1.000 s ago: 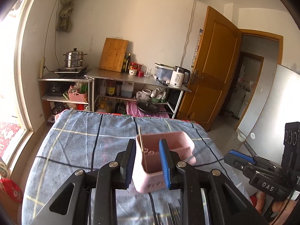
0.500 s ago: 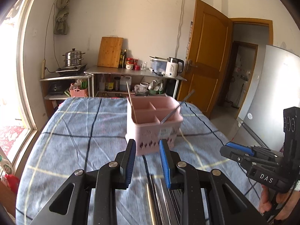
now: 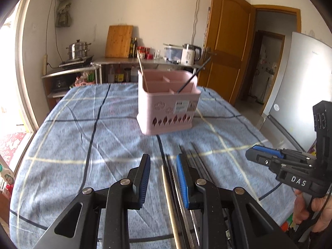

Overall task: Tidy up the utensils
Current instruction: 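Move both open tools back to the remaining chopsticks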

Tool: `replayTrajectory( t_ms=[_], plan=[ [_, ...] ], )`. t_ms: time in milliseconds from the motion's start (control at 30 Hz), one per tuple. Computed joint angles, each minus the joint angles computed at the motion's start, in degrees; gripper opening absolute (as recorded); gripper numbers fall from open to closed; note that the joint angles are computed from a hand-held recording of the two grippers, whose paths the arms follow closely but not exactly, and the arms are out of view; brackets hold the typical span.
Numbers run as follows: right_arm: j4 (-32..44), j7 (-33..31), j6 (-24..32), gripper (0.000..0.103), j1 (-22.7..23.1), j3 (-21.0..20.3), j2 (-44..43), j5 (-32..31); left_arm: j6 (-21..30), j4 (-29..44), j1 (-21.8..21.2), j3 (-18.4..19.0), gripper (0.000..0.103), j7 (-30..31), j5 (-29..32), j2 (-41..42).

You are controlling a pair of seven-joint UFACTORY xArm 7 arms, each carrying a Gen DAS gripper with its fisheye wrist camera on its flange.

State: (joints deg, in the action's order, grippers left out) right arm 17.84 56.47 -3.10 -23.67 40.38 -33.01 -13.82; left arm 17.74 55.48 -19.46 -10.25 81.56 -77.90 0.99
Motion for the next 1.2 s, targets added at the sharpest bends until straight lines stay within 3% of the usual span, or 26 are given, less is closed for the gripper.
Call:
replayTrajectory(
  t_ms=[267,467,667,900,1200],
  plan=[
    [1.4,0.3,-0.5,0.025,-3.4,2.9,4.7,-0.7,-1.4,1.0,0.3,-1.4,0.026,-10.0,12.5,6.0],
    [3.3,0.1,-1.1,0.025,-7.6,6.4,9.4,-1.7,-2.0,3.5,1.3,-2.8,0.026,-21.2,24.9,11.6],
    [4.7,-0.2,-1.4,0.025,-11.2,9.2,12.0,-2.3,-2.5,5.3,3.3,-5.1,0.026,-26.8,31.7,14.6],
    [6.3,-0.6,-1.3,0.025,-15.1,12.0,14.7,-3.0,-4.3,5.6,6.2,-8.7,0.029,-27.8,34.7,16.0],
    [8.3,0.5,-0.5,0.025,-20.6,15.8,17.5,-5.5,-4.9,5.7,8.2,-9.7,0.029,-30.9,37.6,16.3]
  ],
)
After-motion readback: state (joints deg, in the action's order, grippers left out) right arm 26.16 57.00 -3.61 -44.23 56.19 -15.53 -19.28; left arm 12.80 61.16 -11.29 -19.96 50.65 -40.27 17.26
